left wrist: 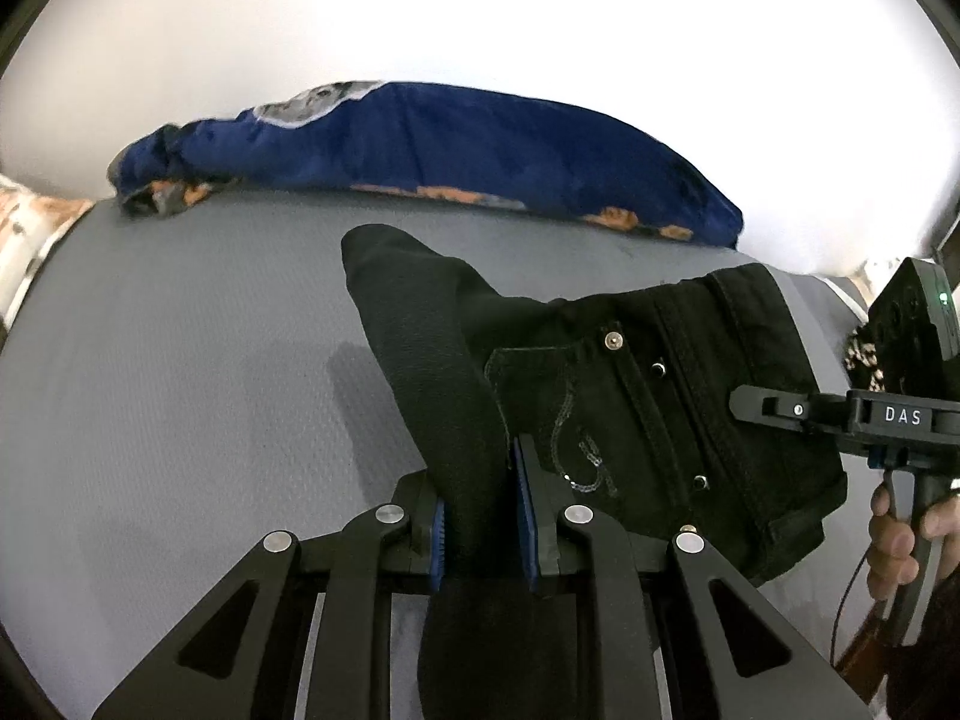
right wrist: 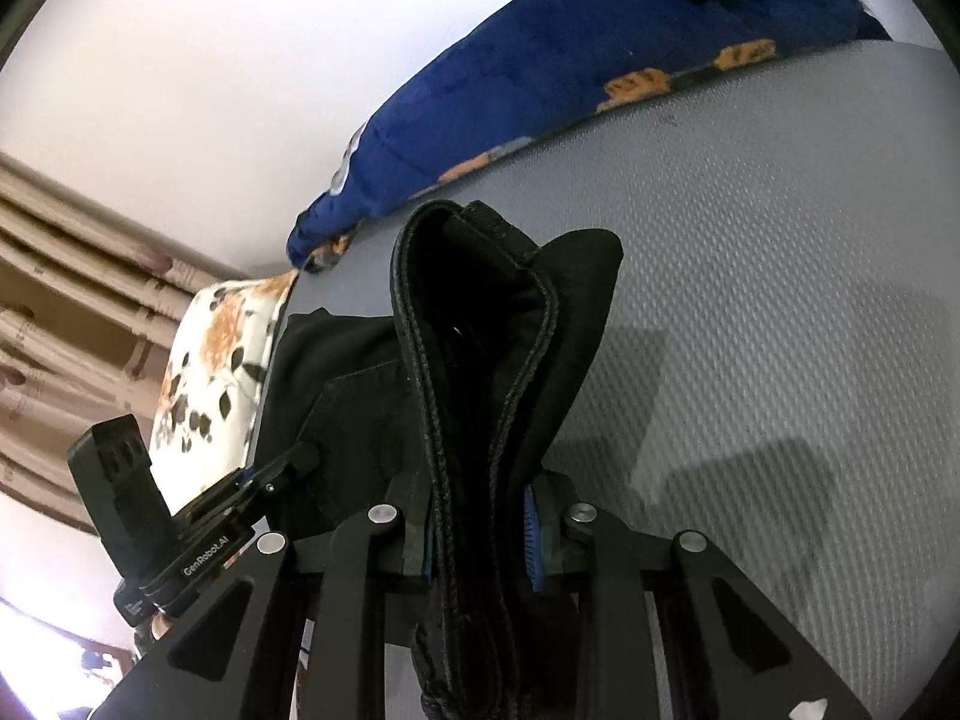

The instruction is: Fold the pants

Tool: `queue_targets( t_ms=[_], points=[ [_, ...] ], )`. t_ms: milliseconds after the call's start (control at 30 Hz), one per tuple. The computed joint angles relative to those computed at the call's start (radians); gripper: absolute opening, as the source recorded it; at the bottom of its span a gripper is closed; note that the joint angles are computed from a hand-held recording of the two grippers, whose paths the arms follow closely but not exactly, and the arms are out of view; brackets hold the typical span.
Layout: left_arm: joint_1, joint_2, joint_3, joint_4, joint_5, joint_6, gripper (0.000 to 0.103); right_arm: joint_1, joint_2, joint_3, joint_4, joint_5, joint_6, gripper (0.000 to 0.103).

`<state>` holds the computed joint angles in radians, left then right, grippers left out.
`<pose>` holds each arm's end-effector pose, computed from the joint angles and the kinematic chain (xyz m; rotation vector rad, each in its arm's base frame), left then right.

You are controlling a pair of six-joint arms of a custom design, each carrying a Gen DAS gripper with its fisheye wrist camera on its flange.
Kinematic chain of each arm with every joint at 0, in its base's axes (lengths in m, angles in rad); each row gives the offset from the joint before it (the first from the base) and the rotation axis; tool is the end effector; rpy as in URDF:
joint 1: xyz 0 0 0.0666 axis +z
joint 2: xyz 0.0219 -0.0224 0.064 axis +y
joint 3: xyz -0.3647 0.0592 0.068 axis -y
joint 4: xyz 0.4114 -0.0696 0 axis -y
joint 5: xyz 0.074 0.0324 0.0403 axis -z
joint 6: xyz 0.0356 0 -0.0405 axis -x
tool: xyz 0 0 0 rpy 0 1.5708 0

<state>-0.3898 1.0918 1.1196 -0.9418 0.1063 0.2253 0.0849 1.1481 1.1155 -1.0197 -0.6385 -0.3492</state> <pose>0.3610 -0.1528 0.4103 0.2525 2.5072 -0.3876 0.3930 0.0543 0.3885 0.1168 2.6116 0.9894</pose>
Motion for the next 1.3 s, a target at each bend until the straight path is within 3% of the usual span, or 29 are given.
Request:
queue_targets(
  t_ms=[267, 467, 533, 633, 667, 700, 867, 967, 1067, 1300],
  points=[
    [0.029, 0.153, 0.101, 0.057, 0.006, -0.037, 0.019, -0.006, 0.151, 0.116, 0.045, 0.041, -0.001, 0.021],
    [0.050, 0.244, 0.125, 0.083, 0.003, -0.076, 0.021, -0.004, 0.205, 0.120, 0.093, 0.113, -0.018, 0.021],
    [0.066, 0.260, 0.103, 0.095, 0.014, -0.078, 0.025, -0.009, 0.207, 0.094, 0.113, 0.151, -0.020, 0.023],
    [0.083, 0.260, 0.057, 0.138, 0.030, -0.080, 0.040, 0.001, 0.201, 0.062, 0.133, 0.223, 0.007, 0.041],
    [0.085, 0.256, 0.043, 0.155, 0.032, -0.078, 0.045, 0.015, 0.194, 0.050, 0.139, 0.276, 0.020, 0.048],
    [0.086, 0.247, 0.028, 0.178, 0.025, -0.073, 0.051, 0.024, 0.184, 0.036, 0.155, 0.301, 0.027, 0.048],
    [0.072, 0.235, 0.019, 0.173, -0.046, -0.044, 0.065, 0.028, 0.178, 0.033, 0.156, 0.327, 0.004, 0.051],
    [0.065, 0.214, 0.018, 0.136, -0.072, -0.027, 0.065, 0.042, 0.160, 0.027, 0.133, 0.377, 0.007, 0.057],
    [0.039, 0.167, -0.006, 0.107, -0.147, -0.028, 0.066, 0.053, 0.114, -0.006, 0.115, 0.415, 0.022, 0.060],
    [-0.028, -0.021, -0.117, 0.040, -0.275, 0.003, 0.070, 0.094, -0.039, -0.070, 0.070, 0.529, 0.028, 0.065]
  ],
)
